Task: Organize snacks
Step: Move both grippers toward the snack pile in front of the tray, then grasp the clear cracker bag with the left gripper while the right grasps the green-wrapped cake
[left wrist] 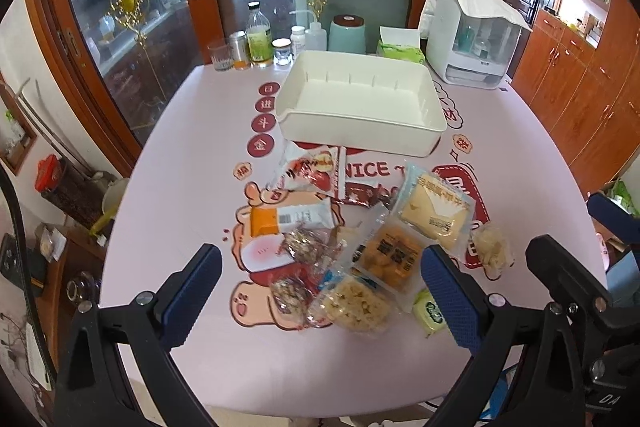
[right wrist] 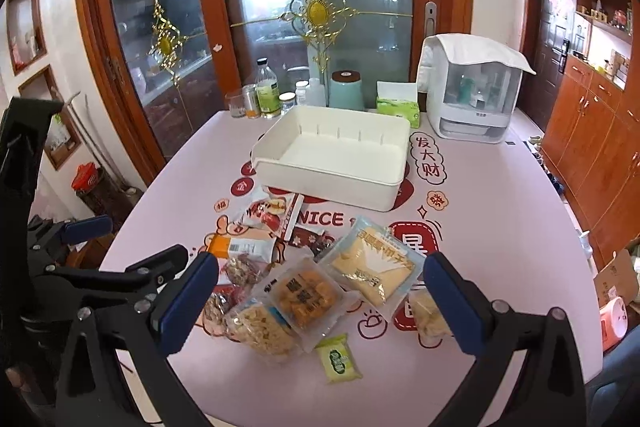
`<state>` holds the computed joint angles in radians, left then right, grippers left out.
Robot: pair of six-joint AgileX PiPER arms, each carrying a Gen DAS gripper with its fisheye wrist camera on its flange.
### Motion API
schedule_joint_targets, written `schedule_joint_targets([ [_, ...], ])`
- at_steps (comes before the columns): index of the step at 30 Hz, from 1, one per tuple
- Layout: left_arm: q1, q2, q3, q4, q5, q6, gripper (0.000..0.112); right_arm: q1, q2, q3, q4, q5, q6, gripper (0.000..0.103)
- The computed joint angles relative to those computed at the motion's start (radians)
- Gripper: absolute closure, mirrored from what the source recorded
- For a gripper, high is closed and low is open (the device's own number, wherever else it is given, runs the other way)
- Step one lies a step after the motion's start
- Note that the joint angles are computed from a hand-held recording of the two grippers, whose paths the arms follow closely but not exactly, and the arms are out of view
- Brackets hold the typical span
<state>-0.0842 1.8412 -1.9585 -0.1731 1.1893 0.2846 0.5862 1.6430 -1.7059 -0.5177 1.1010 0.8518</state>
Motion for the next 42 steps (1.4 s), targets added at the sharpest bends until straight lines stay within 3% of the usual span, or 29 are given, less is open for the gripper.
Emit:
schedule_joint_targets([
  [8,-0.057,-0.038,0.117,0.07,-0.086,-0.104,0.013,-0.055,-0.057,0.103,0.054,-0.069,-0.084,0.0],
  [15,-0.111,-0.064,0.235,0.184,-0.181,-0.237,0.013,-0.155,-0.124,0.255,0.145,-0.186,-0.209,0.0],
  [25,-0.117,-0.036,0.341,0.242,-0.219,-0.3,0.013,-0.256,-0.125,0.457,0.322,-0.337,-0.414,0.001],
  [34,-0.026,0.091,0.36,0.159,-0.218,-0.095,0.013,-0.268,0.023,0.523,0.437,-0.39,-0.568,0.001],
  [38,0.026,0.175,0.317,0.097,-0.148,-0.046,0.013,-0.278,0.081,0.536,0.508,-0.4,-0.64,0.003],
  [42,0.031,0.219,0.292,0.062,-0.105,-0.054,0.014,-0.267,0.149,0.518,0.537,-0.392,-0.665,0.016],
])
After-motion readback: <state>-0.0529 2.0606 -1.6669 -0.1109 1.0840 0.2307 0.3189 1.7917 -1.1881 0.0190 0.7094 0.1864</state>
